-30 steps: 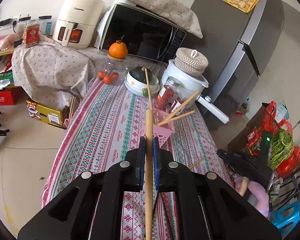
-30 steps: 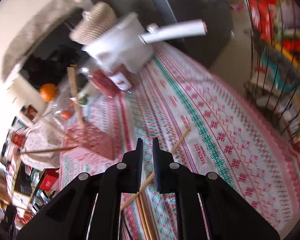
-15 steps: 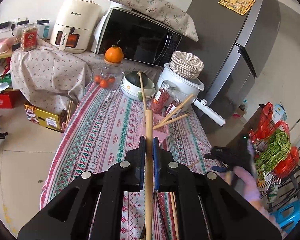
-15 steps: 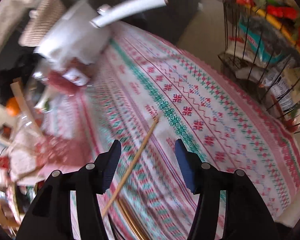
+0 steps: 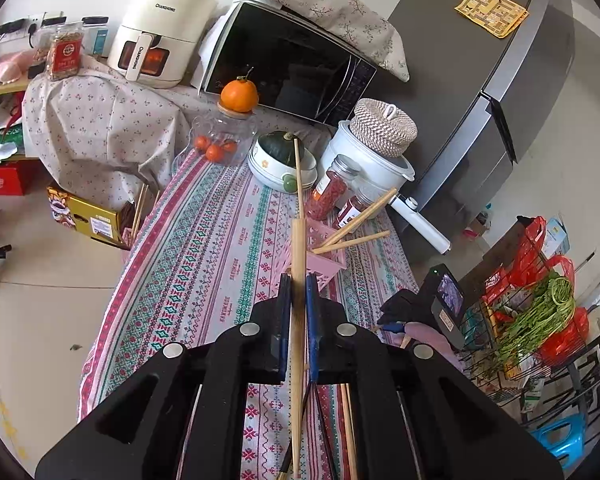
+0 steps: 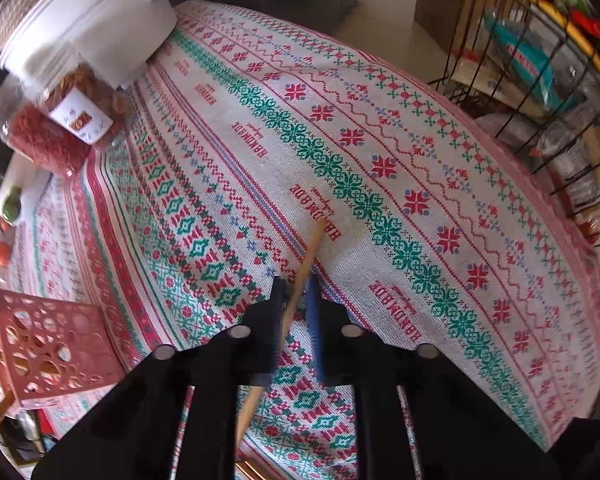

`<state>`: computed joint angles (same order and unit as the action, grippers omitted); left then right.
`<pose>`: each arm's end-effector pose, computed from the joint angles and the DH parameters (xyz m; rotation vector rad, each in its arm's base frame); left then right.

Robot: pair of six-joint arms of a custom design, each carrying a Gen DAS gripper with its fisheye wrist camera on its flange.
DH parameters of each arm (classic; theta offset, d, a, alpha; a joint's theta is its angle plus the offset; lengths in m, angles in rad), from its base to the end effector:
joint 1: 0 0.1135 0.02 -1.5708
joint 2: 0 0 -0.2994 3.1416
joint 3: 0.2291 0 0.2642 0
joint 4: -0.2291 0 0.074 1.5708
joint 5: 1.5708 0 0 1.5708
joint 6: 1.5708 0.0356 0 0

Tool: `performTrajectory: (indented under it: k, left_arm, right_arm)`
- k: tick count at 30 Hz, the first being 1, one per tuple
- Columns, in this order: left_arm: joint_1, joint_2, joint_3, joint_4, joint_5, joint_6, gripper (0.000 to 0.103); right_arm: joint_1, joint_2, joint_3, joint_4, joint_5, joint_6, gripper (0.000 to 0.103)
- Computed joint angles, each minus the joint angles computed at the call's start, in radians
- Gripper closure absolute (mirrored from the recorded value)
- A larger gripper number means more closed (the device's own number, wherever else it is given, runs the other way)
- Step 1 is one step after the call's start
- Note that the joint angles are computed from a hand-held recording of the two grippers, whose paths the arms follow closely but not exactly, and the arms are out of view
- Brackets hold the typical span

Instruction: Organize utensils

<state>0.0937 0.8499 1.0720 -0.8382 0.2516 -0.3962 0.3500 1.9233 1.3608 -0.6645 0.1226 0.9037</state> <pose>0.1488 0.0051 0.3909 -0.3930 2.1641 -0.4455 0.3865 0.1365 0.2051 0.7908 2.6742 0.1454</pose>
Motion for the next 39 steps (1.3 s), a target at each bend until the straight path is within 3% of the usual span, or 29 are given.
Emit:
performTrajectory:
  k: [8,17,24,33,35,36,37,39]
  left_arm:
    - [0.006,-0.026,-0.011,0.026,0.000,0.001,0.097]
    - [0.030,-0.044,-0.014,0.030,-0.006,0.003,0.097]
    - [0.007,-0.055,0.008,0.027,-0.063,-0.006,0.097]
    - [-0.015,0.033,0.159,0.044,-0.143,0.010,0.097]
    - [-0.014,0.027,0.162,0.058,-0.145,0.006,0.097]
    - [-0.015,0.017,0.151,0.068,-0.146,0.002,0.097]
    - [-0.016,0.011,0.138,0.073,-0.144,-0.003,0.097]
    - [-0.016,0.015,0.117,0.076,-0.127,-0.012,0.097]
  right_arm:
    - [-0.027,-0.200,-0.229,0.237,-0.095,-0.099,0.093]
    - [0.021,-0.521,-0.360,0.293,-0.126,-0.242,0.094]
    - [0.051,-0.705,-0.336,0.221,-0.130,-0.307,0.096]
    - [-0.025,-0.719,-0.132,0.105,-0.184,-0.385,0.096]
    - [-0.070,-0.656,-0.086,0.023,-0.259,-0.412,0.081]
    - [-0.091,-0.576,-0.049,-0.063,-0.307,-0.440,0.047]
    - [-0.096,-0.538,-0.057,-0.081,-0.307,-0.422,0.033]
    - [-0.087,-0.454,-0.105,-0.059,-0.241,-0.359,0.033]
